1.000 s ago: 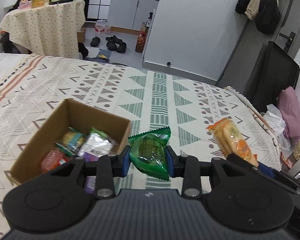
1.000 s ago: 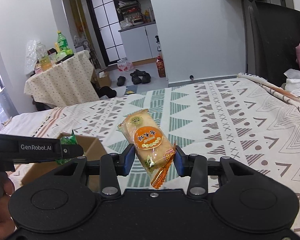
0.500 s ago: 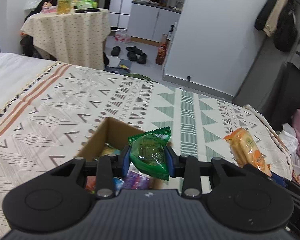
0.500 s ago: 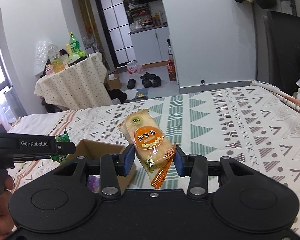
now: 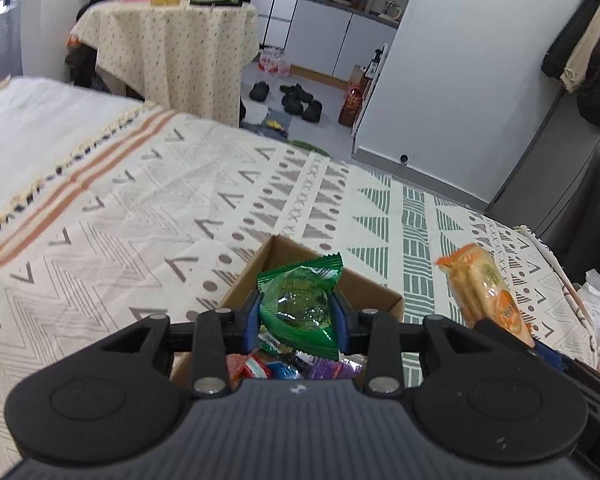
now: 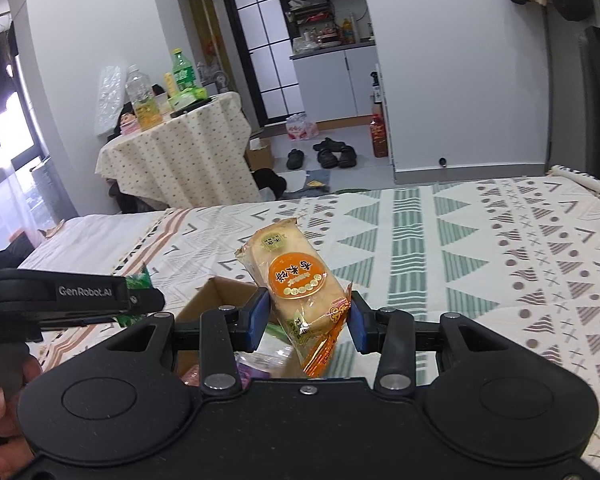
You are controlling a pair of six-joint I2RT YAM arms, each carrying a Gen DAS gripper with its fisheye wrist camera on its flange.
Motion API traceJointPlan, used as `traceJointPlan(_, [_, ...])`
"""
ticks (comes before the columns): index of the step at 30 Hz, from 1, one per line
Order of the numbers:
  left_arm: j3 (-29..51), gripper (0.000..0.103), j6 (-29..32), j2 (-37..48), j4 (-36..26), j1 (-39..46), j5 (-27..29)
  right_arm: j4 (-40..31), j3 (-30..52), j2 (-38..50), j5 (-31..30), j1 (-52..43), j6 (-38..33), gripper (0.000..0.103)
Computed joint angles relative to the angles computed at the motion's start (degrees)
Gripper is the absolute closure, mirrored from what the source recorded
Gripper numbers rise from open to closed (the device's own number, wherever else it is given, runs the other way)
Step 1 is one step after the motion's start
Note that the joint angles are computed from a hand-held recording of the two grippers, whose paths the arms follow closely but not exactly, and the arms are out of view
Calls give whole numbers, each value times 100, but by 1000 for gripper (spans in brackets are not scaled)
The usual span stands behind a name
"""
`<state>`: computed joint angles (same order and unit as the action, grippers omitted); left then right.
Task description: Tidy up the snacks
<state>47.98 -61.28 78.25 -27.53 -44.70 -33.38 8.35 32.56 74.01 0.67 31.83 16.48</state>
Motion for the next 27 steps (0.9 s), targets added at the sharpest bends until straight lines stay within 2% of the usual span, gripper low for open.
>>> traceJointPlan(4, [-150,65,-21,-12,130,200,269,115,118,304,103,250,35,62])
traceJointPlan(9, [-324,47,-177,-111,191,491,519,135,263,622,105,518,81,62])
traceJointPlan(17, [-511,44,-449,-470,9,675,469,158,537,1071,134,851,378,62])
traceJointPlan(18, [-525,44,-458,-501,-8,689,463,210,549,1115,63,878,367,60])
traceJointPlan(19, [-530,44,-478,-525,-38,694,442,188,611,1197,69,939,314,54])
traceJointPlan(20, [-529,44,-492,-542,-66,701,423,5,726,1277,106,999,236,44])
traceJointPlan(21, [-534,43,-488,-556,-78,718,415,-80,751,1293,190,1059,217,41])
traceJointPlan(24, [-450,34,-566,-462,-202,688,329,-143,587,1100,146,1033,268,41])
traceJointPlan(27, [-269,30,-512,-252,-342,586,286,-331,492,879,116,898,372,41])
